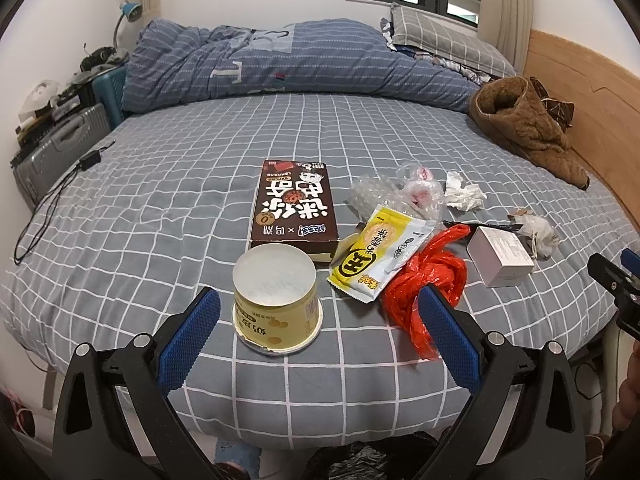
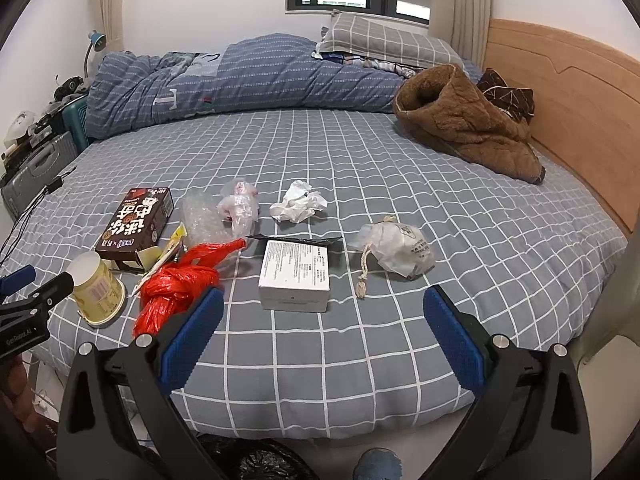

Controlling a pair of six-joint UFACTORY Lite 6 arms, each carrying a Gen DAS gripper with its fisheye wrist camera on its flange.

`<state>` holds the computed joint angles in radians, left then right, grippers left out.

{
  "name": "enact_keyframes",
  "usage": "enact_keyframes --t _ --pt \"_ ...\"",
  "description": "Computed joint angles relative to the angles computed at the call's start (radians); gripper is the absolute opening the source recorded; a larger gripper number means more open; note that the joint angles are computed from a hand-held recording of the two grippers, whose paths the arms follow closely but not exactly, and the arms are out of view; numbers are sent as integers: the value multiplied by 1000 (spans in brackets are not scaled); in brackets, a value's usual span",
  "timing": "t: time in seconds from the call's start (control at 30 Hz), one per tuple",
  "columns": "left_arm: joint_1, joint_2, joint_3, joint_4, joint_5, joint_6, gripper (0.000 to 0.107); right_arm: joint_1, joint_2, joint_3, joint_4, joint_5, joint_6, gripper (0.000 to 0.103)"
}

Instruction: Collect trash

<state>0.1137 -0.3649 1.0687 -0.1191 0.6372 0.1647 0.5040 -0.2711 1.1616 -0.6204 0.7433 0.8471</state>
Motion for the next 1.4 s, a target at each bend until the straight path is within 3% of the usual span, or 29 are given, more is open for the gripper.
enact_keyframes --t 1.1,1.4 --pt "-19 -25 3 39 24 -38 97 24 -40 7 -9 42 3 96" --pt "-18 23 25 64 8 -71 97 7 43 52 32 -8 -34 96"
